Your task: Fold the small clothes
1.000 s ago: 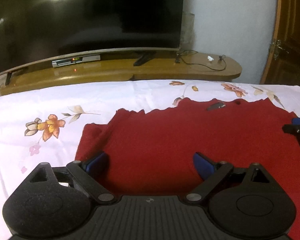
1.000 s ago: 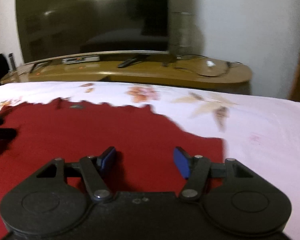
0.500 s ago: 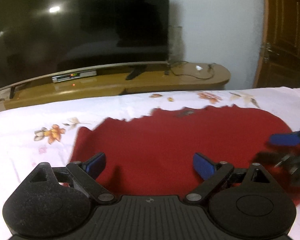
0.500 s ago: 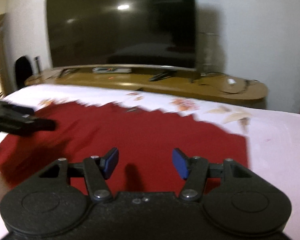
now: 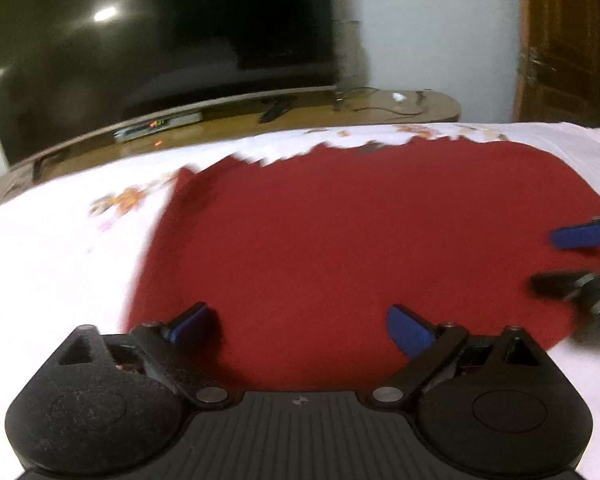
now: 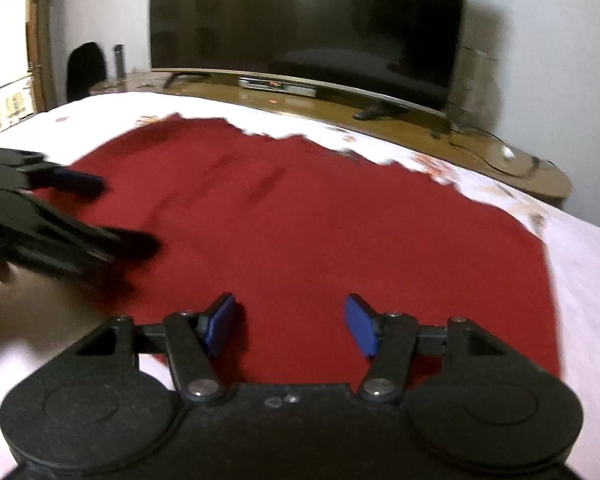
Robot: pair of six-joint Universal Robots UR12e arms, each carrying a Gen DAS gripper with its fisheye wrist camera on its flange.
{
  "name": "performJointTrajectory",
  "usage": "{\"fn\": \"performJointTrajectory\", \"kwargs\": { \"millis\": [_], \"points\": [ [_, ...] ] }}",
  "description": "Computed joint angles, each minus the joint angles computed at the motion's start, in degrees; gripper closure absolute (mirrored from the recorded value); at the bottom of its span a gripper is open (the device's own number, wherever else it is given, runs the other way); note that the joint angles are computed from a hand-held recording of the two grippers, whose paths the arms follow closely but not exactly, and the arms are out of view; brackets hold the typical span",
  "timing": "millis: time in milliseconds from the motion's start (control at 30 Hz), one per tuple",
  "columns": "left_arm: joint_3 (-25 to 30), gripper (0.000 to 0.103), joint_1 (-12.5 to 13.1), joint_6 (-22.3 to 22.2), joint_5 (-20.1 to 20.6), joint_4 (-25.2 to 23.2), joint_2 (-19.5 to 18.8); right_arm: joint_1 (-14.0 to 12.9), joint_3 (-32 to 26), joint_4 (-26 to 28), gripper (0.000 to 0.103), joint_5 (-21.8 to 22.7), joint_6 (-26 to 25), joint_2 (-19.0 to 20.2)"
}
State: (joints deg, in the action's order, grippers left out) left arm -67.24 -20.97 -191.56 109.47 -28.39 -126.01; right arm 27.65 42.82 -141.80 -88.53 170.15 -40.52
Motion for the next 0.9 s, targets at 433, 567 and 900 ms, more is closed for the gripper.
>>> {"fn": "performJointTrajectory", "kwargs": {
  "millis": [433, 567, 900],
  "points": [
    [-5.5, 0.0, 2.6, -7.8, -1.7, 0.0, 3.2, -2.3, 12.2, -5.4, 0.042, -8.2, 12.0, -6.8],
    [-5.3, 0.0, 2.5, -7.8, -1.6, 0.1, 2.9, -1.7, 12.2, -5.2, 0.042, -10.5, 14.4, -6.8],
    [-4.8, 0.0, 1.7, -10.4, 2.1, -3.2, 4.0, 0.1, 10.1, -4.4, 0.044, -19.0, 15.2, -5.9]
  ]
}}
